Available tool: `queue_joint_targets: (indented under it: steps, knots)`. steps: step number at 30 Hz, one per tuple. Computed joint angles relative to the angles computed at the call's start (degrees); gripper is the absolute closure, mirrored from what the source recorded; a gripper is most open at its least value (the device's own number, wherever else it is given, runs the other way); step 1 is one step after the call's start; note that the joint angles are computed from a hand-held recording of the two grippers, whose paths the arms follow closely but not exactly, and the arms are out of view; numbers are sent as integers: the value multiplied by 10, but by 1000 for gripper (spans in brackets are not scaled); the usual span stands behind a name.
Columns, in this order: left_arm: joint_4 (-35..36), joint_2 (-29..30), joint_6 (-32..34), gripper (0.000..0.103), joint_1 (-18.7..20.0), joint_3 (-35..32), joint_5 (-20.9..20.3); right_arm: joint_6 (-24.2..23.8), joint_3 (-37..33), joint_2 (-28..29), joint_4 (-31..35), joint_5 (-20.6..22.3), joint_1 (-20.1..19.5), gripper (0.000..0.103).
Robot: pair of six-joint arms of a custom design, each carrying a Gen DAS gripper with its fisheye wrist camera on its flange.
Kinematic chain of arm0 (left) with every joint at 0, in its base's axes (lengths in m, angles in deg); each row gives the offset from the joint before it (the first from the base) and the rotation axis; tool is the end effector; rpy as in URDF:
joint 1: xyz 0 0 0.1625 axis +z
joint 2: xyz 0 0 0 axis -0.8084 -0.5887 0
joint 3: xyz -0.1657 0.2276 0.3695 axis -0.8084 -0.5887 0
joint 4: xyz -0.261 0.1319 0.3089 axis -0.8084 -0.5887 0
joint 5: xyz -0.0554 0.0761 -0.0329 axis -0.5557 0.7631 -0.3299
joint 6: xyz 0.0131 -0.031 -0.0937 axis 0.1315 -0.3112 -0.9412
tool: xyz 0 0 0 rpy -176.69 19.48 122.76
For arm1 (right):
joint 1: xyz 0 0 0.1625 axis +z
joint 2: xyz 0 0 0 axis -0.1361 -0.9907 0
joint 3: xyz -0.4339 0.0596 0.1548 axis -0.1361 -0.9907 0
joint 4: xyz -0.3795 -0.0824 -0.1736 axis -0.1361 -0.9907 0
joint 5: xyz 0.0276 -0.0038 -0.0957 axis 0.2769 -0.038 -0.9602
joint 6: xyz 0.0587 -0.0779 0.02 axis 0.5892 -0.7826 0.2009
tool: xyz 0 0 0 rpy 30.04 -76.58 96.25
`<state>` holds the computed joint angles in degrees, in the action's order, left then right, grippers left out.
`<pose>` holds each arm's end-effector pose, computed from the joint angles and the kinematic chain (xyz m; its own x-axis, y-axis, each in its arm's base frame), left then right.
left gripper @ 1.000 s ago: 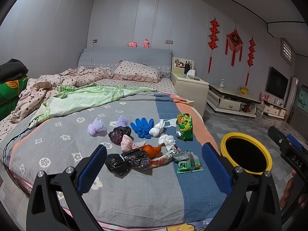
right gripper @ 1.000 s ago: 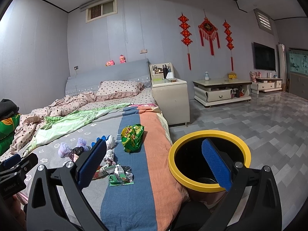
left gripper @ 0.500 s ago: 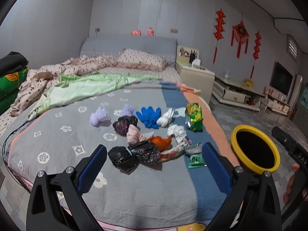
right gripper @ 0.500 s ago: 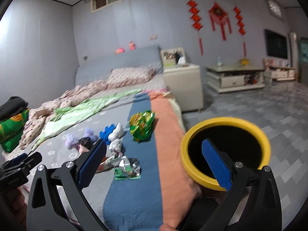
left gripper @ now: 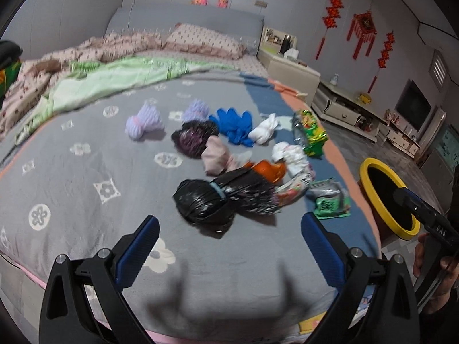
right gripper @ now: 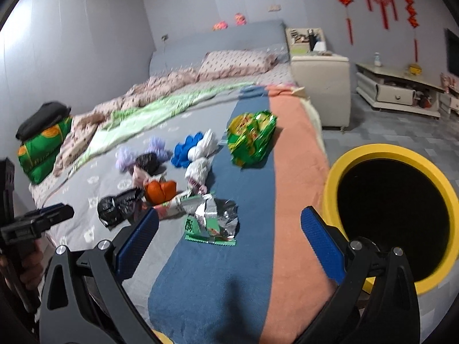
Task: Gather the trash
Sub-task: 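Lower right tool onto silver-green wrapper while left tool reaches black plastic bag, then close right tool on wrapper while left tool grasps black plastic bag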
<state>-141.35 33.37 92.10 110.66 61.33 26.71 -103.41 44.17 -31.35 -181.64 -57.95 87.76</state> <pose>-0.3134 -0.8142 0.0017 -0.7983 0.3374 -0.4989 0.5622 0.7146 -0.4162 -0.0221 -0.7500 0.3164 -0.8240 0.0854 0.5601 -0.4136 0.5850 -0.6976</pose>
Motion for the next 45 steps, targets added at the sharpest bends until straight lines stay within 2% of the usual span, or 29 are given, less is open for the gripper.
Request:
queue_joint_targets:
  steps: [4,15,18,22,25,28,32,33,35,36,39,41,45]
  knots:
    - [42,28,5,7,10,-55,24,-8,-38,21,56,4,-5,8]
    - [129,91,56,7,33,-196,7,24,-143,70,207,-3,-14,8]
    - [135,99,83,8,35,-214,-8,23,-157,78,223,-7,-12,8]
    - [144,115,121,9,34,-234,2,21,-181,93,245,-21,-10,8]
    - [155,124,136,15,35,-247,-3,25,-196,104,253,-31,-10,8]
    - [132,134,165,15,32,-251,8,23,-204,111,248,-31,-10,8]
    - [141,140,166,17,35,-262,-12,23,-221,121,257,-35,-12,9]
    - [143,145,175,21,34,-269,-9,24,-225,123,261,-36,-12,10]
    - [156,156,184,32,34,-283,2,24,-227,125,256,-41,-12,22]
    - [166,162,186,37,34,-292,9,21,-227,127,248,-47,-10,24]
    - [154,165,195,41,33,-288,15,18,-225,126,246,-46,-10,29]
    - [143,164,198,44,33,-283,12,10,-221,127,235,-51,-9,40]
    - [131,158,194,59,33,-271,4,1,-211,125,220,-49,-6,50]
